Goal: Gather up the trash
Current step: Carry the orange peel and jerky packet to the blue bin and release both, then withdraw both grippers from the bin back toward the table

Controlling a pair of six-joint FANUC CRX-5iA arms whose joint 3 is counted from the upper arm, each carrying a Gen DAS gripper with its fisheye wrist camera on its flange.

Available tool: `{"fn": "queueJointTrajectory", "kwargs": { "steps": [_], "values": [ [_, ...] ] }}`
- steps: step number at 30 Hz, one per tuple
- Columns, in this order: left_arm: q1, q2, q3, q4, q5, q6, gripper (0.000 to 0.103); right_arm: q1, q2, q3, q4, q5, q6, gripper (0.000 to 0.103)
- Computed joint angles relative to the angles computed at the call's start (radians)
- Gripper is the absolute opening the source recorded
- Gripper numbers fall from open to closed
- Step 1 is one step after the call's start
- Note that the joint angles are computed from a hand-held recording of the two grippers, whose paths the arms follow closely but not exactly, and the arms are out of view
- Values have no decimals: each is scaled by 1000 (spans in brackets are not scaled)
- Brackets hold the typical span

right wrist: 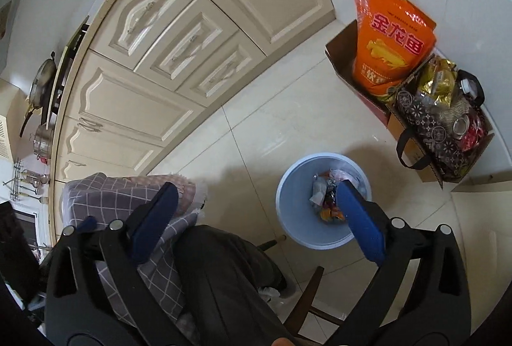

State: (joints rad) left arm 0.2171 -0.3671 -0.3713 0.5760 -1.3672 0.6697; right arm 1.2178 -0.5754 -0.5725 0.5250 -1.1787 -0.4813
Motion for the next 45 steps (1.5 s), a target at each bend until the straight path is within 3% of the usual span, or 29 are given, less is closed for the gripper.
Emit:
{"fn": "queueJointTrajectory", "kwargs": {
  "steps": [11,27,35,45],
  "values": [
    [279,-103,30,208,-92,-101,94,15,107,151,89,-26,89,97],
    [632,-169,35,402,-181,-234,94,36,286,410,188,-21,310,97],
    [831,-171,40,488,-217,-300,94,29,428,592,173,38,500,97],
    [1049,-130,45,477,-208,-325,95,24,657,884,43,120,767,97]
  ]
}}
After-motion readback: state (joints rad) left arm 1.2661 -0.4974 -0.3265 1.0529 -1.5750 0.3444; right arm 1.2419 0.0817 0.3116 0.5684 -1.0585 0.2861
